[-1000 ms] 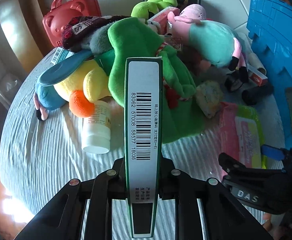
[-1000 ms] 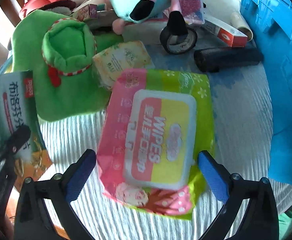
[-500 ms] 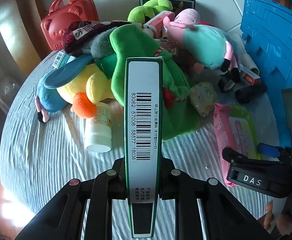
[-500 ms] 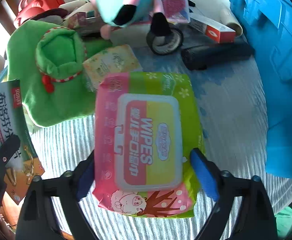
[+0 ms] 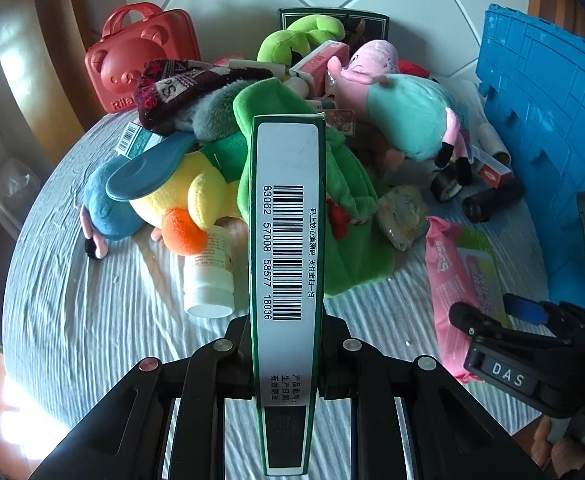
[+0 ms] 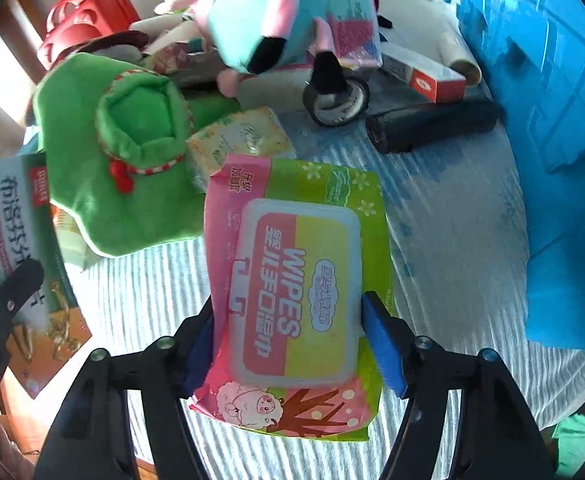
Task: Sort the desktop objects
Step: 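Grasp and lift the pink wipes packet with the right tool while the left holds the box, then carry the green ibuprofen box and pink wipes packet with both tools over the crate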
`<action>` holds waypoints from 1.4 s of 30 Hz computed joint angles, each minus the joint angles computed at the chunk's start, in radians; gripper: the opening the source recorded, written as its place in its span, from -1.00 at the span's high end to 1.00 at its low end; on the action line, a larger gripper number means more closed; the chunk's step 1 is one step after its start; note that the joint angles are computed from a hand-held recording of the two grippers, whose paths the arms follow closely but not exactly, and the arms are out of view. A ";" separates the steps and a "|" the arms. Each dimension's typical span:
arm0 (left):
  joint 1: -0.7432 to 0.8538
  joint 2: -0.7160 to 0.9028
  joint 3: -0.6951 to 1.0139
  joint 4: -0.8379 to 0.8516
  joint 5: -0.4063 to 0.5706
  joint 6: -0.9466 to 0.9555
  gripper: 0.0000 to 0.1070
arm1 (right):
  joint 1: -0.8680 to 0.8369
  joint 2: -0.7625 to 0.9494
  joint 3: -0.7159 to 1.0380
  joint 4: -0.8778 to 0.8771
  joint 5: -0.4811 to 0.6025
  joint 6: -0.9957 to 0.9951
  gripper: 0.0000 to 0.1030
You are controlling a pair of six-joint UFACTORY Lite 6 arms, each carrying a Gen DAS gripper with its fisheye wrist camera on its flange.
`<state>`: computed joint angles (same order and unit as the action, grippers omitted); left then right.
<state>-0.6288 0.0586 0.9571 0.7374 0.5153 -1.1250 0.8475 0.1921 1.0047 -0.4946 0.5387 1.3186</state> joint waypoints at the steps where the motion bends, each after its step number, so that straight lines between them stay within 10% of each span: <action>1: 0.001 -0.010 0.000 -0.005 0.002 0.008 0.64 | 0.007 -0.007 0.008 -0.013 0.010 0.002 -0.29; 9: 0.022 -0.121 0.001 -0.022 0.037 0.063 0.64 | -0.045 0.130 0.213 -0.161 0.010 -0.009 -0.29; 29: 0.040 -0.348 0.129 -0.085 0.172 0.222 0.64 | 0.241 0.101 0.691 -0.325 0.487 -0.019 -0.29; 42: -0.373 0.071 0.757 0.179 0.444 -0.037 0.64 | 0.228 -0.301 0.549 -0.497 0.673 -0.101 -0.29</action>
